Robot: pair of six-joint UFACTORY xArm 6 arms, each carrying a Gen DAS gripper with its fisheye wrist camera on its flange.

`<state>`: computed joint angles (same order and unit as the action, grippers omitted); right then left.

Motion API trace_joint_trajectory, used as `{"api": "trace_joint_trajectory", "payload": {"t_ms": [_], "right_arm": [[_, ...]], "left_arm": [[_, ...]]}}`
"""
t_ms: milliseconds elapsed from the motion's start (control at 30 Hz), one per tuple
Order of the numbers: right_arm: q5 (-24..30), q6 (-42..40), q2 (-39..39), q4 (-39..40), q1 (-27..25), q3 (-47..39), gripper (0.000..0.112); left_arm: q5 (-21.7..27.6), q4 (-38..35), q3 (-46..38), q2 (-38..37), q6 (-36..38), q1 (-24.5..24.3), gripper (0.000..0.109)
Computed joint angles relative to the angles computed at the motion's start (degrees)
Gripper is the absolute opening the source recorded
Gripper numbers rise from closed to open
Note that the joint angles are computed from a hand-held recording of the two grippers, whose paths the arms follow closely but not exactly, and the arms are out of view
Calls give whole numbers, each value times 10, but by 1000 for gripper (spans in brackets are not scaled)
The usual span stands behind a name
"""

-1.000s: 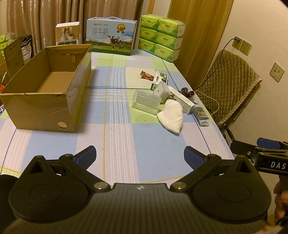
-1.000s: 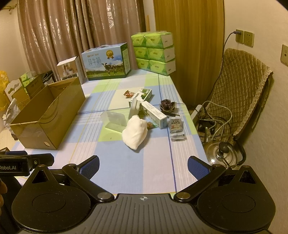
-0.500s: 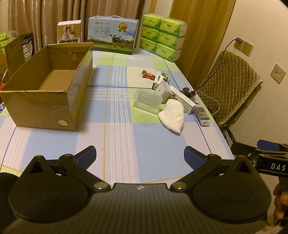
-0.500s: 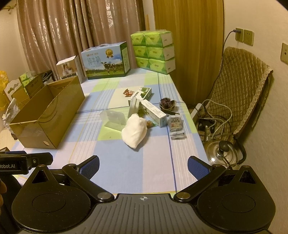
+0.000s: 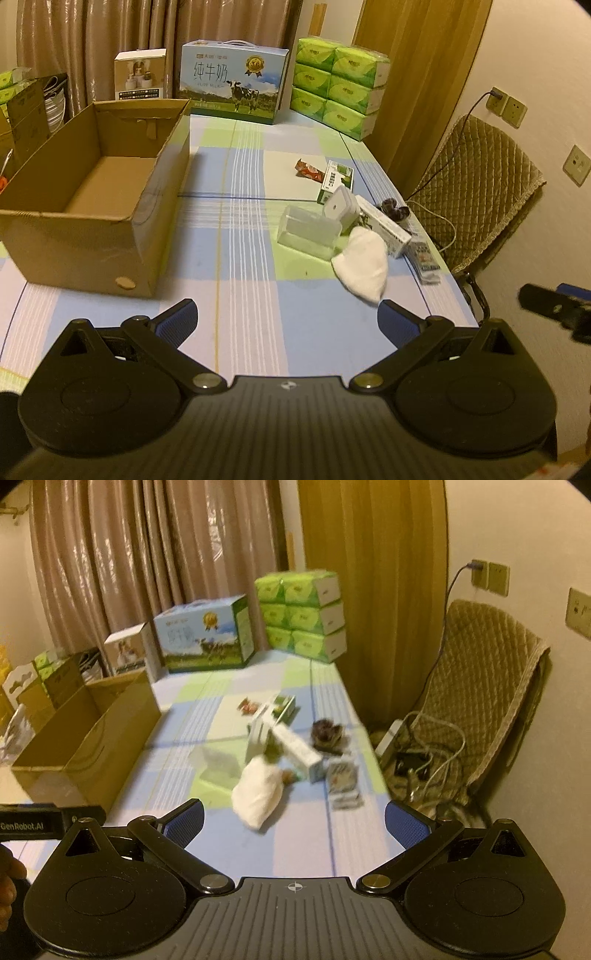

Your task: Organize objects

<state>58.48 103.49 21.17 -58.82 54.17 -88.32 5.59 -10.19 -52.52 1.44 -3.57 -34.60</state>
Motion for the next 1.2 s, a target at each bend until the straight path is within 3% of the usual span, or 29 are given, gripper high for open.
{"api": "trace_joint_trajectory", "payload": {"t_ms": [200, 267, 367, 533, 600, 767, 867, 1067, 1133, 1200], "right_arm": [[-8, -4, -27, -15, -24, 30, 101], [-22, -8, -32, -17, -38, 42, 101], [-55, -12, -34, -19, -61, 60, 101], [-129, -20, -15, -19, -108, 84, 100], [-160, -18, -6, -21, -127, 92, 86], [-218, -18, 18, -19, -172, 107, 82], [-240, -27, 35, -11, -190, 106, 82], [-303, -56, 74, -12, -220, 89, 82], [-313, -68, 93, -4, -227, 72, 82], [-325, -96, 111, 15, -234, 57, 76]], "left_arm": [[-6, -85, -55, 55, 92, -13, 102], [11, -159, -86, 79, 163, -20, 102], [18, -186, -129, 122, 216, -25, 102], [41, -274, -210, 199, 366, -40, 99], [63, -327, -248, 231, 419, -45, 95], [149, -424, -359, 316, 526, -43, 84], [183, -426, -422, 364, 548, -41, 75], [176, -339, -507, 441, 498, -50, 72], [165, -279, -515, 454, 460, -53, 64], [164, -244, -518, 461, 438, -51, 49]]}}
